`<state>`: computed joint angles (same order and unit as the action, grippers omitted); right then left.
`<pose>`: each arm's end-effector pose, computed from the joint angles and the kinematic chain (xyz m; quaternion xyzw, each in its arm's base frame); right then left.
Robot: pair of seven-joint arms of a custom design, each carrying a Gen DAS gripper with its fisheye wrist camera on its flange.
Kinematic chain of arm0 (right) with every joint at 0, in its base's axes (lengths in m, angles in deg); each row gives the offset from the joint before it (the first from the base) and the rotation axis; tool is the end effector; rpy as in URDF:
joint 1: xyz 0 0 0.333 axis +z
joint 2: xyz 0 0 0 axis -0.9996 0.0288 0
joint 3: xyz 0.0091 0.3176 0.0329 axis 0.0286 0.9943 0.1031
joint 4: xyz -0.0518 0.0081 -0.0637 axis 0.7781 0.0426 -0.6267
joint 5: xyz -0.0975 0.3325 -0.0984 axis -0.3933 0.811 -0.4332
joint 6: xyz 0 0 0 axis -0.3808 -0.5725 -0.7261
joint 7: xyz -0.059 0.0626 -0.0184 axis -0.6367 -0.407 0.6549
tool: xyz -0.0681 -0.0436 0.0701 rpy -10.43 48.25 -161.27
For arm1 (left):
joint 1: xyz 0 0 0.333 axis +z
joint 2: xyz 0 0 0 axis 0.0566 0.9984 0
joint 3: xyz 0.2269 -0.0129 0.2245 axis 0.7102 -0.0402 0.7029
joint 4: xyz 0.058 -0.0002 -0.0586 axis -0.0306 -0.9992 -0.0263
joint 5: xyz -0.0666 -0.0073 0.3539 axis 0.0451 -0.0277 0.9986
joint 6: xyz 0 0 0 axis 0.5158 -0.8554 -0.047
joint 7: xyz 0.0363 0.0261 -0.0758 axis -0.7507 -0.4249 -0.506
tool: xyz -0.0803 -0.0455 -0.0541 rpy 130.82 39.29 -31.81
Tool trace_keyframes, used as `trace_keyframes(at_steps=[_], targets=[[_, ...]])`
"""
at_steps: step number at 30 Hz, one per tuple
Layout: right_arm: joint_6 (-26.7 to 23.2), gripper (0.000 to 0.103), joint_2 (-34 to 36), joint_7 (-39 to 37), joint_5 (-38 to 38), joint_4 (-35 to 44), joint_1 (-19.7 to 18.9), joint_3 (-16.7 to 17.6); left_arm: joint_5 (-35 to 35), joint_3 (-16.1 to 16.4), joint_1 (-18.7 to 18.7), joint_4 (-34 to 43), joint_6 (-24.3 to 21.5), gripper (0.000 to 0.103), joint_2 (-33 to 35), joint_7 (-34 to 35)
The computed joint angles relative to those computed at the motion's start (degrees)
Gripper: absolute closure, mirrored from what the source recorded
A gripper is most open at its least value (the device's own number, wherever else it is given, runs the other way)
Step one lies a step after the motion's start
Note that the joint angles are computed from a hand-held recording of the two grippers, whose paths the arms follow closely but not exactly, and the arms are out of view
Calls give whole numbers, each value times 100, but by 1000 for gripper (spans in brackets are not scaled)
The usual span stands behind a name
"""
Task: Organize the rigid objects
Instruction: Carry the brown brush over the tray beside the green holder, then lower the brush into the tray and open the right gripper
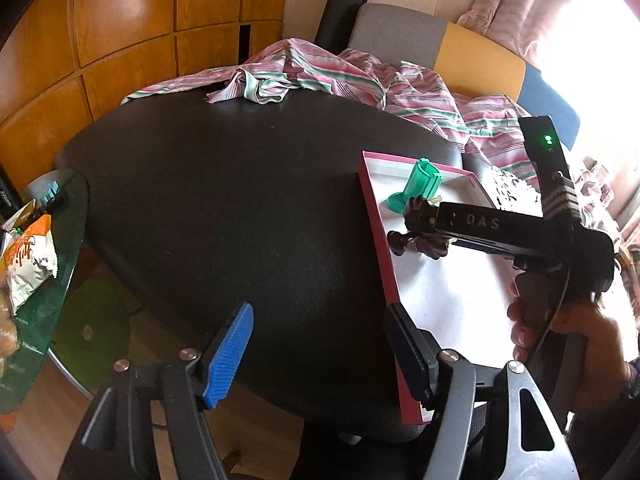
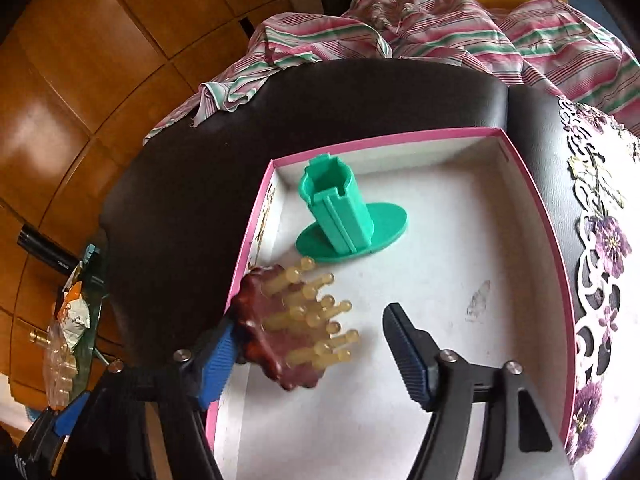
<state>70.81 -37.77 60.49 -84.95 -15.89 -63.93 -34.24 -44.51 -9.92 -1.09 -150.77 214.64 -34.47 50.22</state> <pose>0.6956 0.3575 0.4579 -0.6293 0.7129 -0.0636 0.3029 0.6112 -0.1176 0.5025 -0.6164 0.7151 -0.2913 0.1544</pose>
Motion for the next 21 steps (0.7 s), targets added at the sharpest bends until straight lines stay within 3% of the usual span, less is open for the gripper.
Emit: trace_keyframes(at_steps=[9,21], targets=[[464,28,-648,315,-434,-889,149,-207,-34,-17,-3,-124,101,34,-131,65],[927,27,-1390,696,-721,-1968,60,-166,-136,-71,-42,-224,149,33,-260,251]])
